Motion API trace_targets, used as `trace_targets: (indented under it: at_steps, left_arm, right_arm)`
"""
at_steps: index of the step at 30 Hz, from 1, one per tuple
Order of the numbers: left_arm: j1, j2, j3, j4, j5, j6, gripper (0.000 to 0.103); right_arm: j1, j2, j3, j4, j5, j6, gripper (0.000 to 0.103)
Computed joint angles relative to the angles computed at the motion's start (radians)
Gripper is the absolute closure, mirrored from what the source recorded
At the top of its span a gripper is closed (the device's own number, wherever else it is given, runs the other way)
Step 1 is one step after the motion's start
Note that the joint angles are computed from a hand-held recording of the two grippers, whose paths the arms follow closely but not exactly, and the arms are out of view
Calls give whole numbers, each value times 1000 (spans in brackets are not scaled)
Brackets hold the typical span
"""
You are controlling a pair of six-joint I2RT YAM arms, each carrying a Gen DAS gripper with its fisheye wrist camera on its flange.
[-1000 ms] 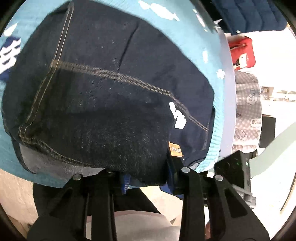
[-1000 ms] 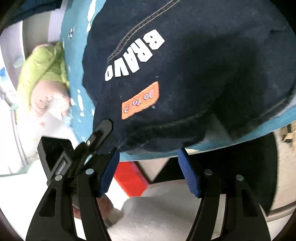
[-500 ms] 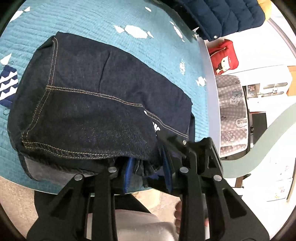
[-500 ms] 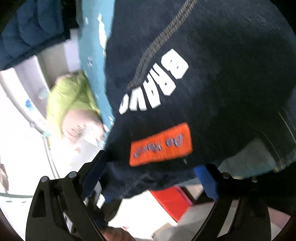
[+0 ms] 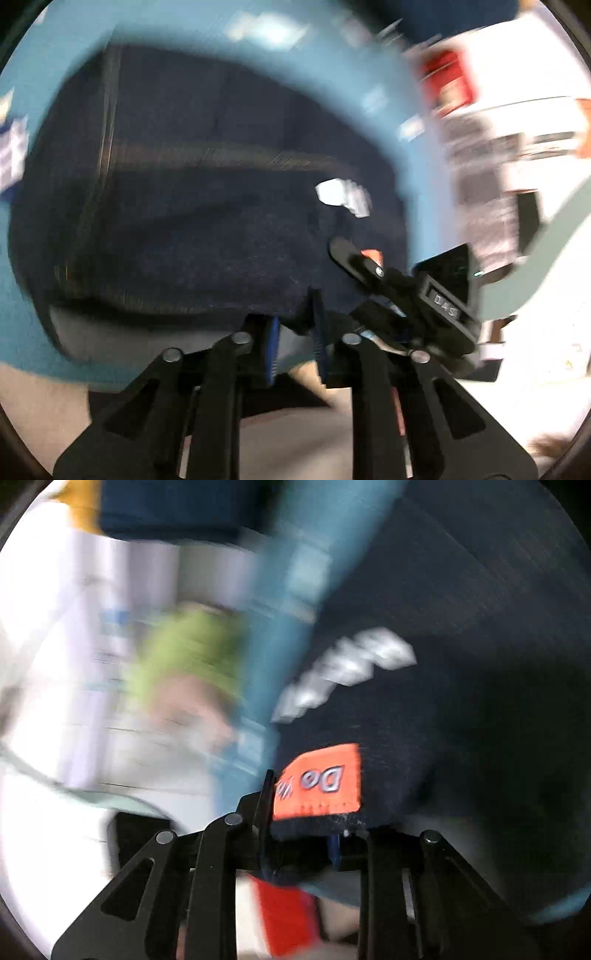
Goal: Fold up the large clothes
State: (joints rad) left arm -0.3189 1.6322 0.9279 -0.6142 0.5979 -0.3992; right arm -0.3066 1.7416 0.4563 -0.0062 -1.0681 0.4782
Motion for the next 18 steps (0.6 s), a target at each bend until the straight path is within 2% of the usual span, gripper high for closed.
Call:
trace_targets:
  at_steps: [1,2,3,4,6,7,9,11,13,14,15,18]
  left_arm:
    - [4,60,-35,7,4,-2,91]
    - [24,90,-81,48,54,-17,90]
    - [46,93,-115,87,98,-36,90]
    - [66,81,-134,101,116,-39,90]
    - [62,44,-132,86,71,-21,89]
    - [51,26,-132,83,53,-20,89]
    - [17,5,-121,66,-6,-7,89]
    - [6,4,-110,57,-30,9,89]
    - [-1,3,-105,57,-22,-12,89]
    - [7,5,-106,59,-8,-18,89]
    - [10,12,-113,75,3,-29,89]
    - [18,29,-109,83,19,-45,89]
  right_arm:
    - [-11,62,-16,21,-32,21,77]
    - [-24,103,-19,13,-50,12,73]
    - [-27,95,-6,-46,-36,-43,72]
    - [-13,59,13,-123,4,-92,69]
    - [19,-16,78,-335,98,-216,60]
    - [21,-43,125,-490,137,-317,59]
    - [-24,-88,182,-684,176,-452,59]
    - [-89,-133,219,-777,215,-512,59]
    - [-172,-132,239,-768,254,-526,56]
    - [-225,-112,232,-747,299,-545,48]
    - [-270,-68,229,-711,330,-529,45]
    - [-375,94,233,-639,229,-492,44]
